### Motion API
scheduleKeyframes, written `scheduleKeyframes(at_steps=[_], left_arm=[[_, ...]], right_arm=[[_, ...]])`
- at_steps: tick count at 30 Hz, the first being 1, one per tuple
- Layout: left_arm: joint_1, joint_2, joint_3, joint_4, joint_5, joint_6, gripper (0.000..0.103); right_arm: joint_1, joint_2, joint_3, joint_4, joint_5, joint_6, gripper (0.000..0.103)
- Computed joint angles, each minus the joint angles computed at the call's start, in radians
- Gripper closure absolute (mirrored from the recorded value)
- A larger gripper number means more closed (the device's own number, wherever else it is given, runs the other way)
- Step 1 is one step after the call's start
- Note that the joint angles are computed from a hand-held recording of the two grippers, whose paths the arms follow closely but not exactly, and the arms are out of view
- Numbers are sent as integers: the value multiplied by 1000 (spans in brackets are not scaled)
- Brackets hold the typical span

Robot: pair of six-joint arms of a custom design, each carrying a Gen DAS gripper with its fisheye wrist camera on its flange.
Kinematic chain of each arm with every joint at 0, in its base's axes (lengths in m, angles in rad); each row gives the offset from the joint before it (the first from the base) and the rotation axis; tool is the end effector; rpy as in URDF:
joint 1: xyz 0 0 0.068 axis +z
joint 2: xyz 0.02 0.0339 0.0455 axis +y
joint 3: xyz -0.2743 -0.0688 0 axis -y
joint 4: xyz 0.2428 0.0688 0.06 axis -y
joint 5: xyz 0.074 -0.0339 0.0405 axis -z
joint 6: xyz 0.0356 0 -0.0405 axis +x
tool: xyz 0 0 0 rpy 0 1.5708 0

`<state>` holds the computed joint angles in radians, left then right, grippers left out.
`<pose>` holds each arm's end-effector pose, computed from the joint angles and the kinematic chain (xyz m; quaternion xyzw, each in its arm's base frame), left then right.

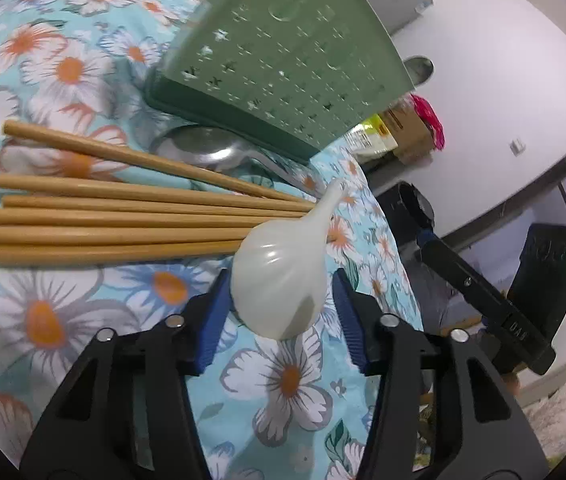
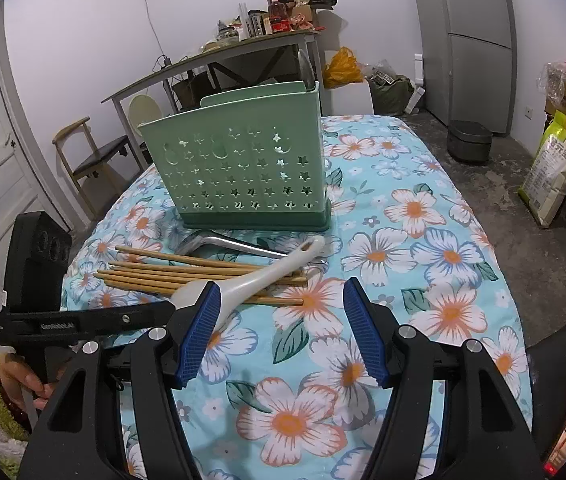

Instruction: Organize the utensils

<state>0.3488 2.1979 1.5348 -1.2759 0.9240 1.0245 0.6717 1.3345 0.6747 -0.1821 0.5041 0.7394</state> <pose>0.3620 0.1014 0.1444 0.2147 0.8573 -0.4428 0.1511 0.2099 0.1449 0.2003 0.1195 0.9013 0.0464 0.4139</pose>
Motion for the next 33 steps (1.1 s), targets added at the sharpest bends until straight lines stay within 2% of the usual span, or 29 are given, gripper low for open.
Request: scheduleKeyframes(at_steps=[3,7,9,12,14,16,19,22,23,27,30,33], left_arm=[[-1,32,32,-52,-4,56,65],[-11,5,-11,15,-26,40,73],[-25,-25,-54,59,-33,33,73],[-30,-33,-63,41,-40,62,73],[-31,-53,-88,78,-44,44,77],[-25,-61,-94,72,-37,62,87],[-15,-113,-136,89,-17,102,94],[-4,-239,-231,188,-26,144,95],[3,-330,-302,273,-37,174,95],[18,-524,-468,432,-90,338,96],[5,-580,-562,518,-144,421,96],[1,-558,-557,518,-151,420,92]], right_arm=[[0,2,1,0,1,1,41],[0,6,5,-2,0,1,41],[1,8,8,-5,1,1,41],[5,10,11,-7,6,3,41],[6,10,13,-9,10,3,41],[8,10,14,-13,13,4,41],[5,8,14,-16,12,4,41],[6,4,17,-27,17,3,41],[7,2,19,-30,20,1,41],[5,-4,17,-35,25,1,41],[1,1,15,-27,17,4,41],[7,4,18,-28,20,7,41]])
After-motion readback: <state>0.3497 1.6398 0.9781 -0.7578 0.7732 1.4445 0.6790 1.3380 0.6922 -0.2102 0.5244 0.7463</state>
